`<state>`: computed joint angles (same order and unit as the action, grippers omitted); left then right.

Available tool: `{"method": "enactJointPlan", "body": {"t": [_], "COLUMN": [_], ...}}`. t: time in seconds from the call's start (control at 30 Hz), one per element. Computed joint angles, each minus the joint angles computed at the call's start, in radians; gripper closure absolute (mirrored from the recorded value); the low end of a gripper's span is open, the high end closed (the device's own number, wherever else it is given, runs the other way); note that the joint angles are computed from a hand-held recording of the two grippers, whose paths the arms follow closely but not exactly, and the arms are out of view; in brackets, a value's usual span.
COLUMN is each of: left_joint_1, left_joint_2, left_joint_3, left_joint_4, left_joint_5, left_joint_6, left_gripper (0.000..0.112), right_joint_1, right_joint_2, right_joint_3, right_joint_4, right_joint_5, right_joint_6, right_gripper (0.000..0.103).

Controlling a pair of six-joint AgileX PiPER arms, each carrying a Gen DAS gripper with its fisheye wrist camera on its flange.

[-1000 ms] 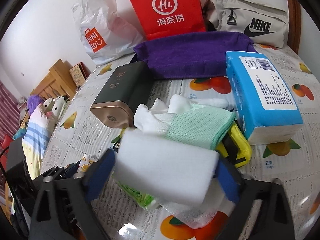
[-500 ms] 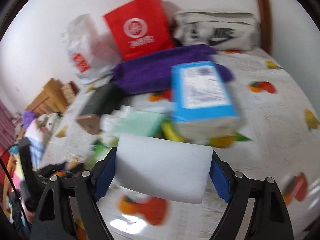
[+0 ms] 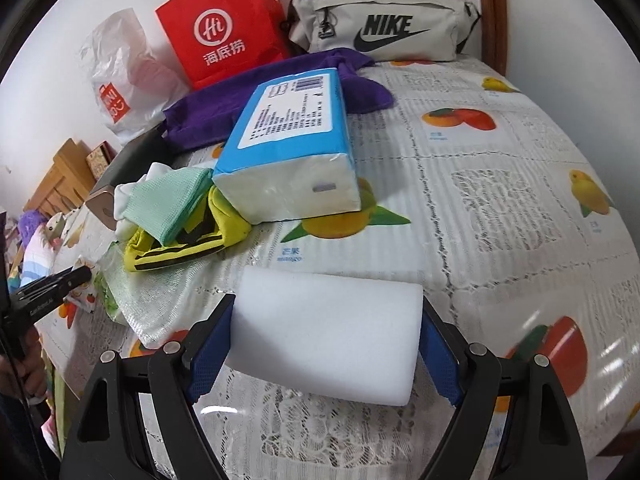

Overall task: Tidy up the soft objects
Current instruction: 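Carry the packet in the left gripper and sponge in the right toward the purple towel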

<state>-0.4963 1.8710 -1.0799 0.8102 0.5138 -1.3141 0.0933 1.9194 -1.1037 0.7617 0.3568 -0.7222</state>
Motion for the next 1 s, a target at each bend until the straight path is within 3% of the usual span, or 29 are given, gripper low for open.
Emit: {"method": "enactJointPlan", "body": {"t": [0.27,0.4,0.67,1.0], "left_joint_1": [0.017,0.014,0.028,0.062], "left_joint_2": [-0.02,-0.038,-0.106,-0.096], "left_joint_3": [0.005,-0.005,-0.026,-0.207], "left_joint_4": [-0.039,-0.036,-0.057,-0.108], "left_joint_5": [-0.029,-0.01,-0.001,0.067], "left_joint_6": [0.021,0.028,0.076,0.236], "left_gripper": [0.104,0.106,0.106,0.106], "right_joint_1": [0.005,0.004,0.032,0.052], "right_joint_2": [0.041,0.029,-0.026,0.006], "right_joint_3": [-0.056,-0.058,-0.112,-0.372], "right_joint_4": [0.018,0.06,-0.034,-0.165], "right_joint_5": [0.048,0.058,0.087,0.177], "right_joint_6": [-0.03,-0.065,0.013,0.128], "right_gripper": [0.019,0.019,0.02,0.02]}}
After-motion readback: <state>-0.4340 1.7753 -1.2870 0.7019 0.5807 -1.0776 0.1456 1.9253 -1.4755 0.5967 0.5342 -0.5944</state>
